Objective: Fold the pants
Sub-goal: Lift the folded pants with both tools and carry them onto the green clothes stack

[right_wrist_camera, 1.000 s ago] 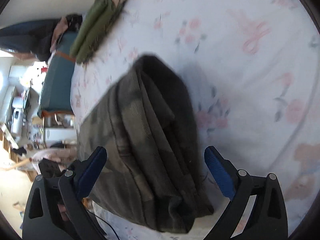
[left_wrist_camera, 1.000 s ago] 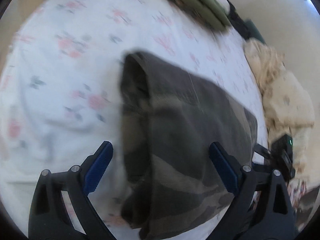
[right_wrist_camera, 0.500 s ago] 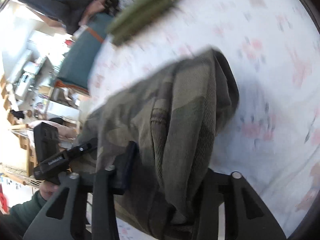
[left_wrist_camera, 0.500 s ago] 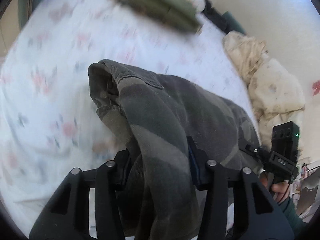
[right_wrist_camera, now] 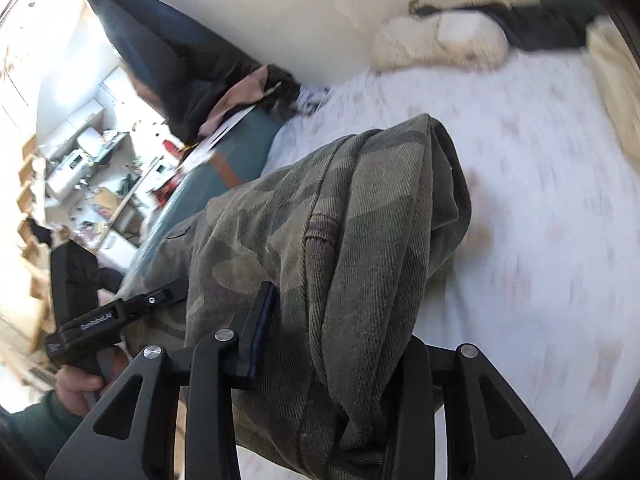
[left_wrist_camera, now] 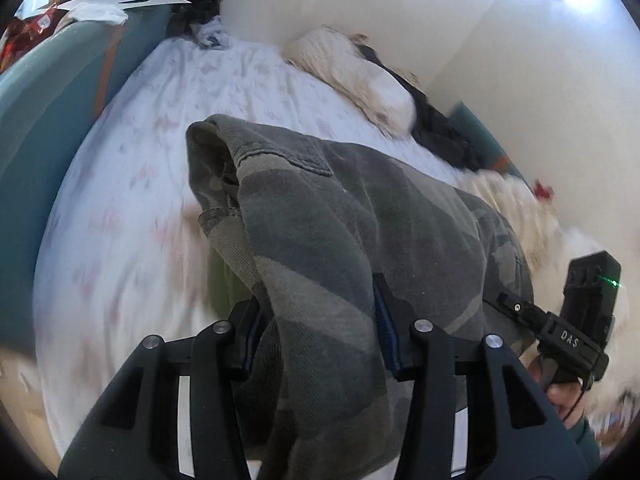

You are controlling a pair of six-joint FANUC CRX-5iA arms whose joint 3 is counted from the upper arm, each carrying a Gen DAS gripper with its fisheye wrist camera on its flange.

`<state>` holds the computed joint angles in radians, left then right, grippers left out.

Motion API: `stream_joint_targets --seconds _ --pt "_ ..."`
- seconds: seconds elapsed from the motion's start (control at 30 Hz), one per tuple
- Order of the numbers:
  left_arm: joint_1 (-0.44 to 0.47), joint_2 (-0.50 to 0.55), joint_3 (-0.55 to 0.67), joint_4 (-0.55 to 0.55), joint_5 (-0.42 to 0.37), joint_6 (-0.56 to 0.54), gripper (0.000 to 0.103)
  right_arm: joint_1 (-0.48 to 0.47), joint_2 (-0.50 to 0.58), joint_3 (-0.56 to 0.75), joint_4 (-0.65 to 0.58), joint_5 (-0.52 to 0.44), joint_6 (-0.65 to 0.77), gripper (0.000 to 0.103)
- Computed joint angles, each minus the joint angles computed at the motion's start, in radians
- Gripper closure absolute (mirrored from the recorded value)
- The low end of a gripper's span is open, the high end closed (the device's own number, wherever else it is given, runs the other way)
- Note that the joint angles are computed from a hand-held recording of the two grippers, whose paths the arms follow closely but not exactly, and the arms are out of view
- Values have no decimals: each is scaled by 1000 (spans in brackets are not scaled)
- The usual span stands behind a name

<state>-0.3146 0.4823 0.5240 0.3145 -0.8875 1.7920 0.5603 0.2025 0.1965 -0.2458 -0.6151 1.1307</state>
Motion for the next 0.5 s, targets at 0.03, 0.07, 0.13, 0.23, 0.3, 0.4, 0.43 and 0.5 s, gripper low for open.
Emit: stream_joint_targets --seconds 0.03,0.07,0.13,0.23,0.3,0.4,0.43,0.5 --pt "0 57 89 -34 -23 24 61 -15 52 65 9 -22 15 65" --pt "3 107 155 -52 -37 27 61 -20 101 121 41 -38 4 65" --pt "3 173 235 -92 -54 52 59 -33 187 204 74 -61 -16 65" --pt "-1 320 443 -185 -209 69 54 -39 297 277 147 -136 -67 59" --pt "5 343 440 -184 -224 53 44 -23 335 267 228 -153 -126 45" --pt "20 256 275 -188 -113 38 17 -25 287 144 277 -63 -173 24" --pt "23 221 223 -195 -76 29 17 -30 271 111 298 -45 -190 24" --pt "25 161 147 -251 -22 7 16 -32 240 44 405 -33 -284 23"
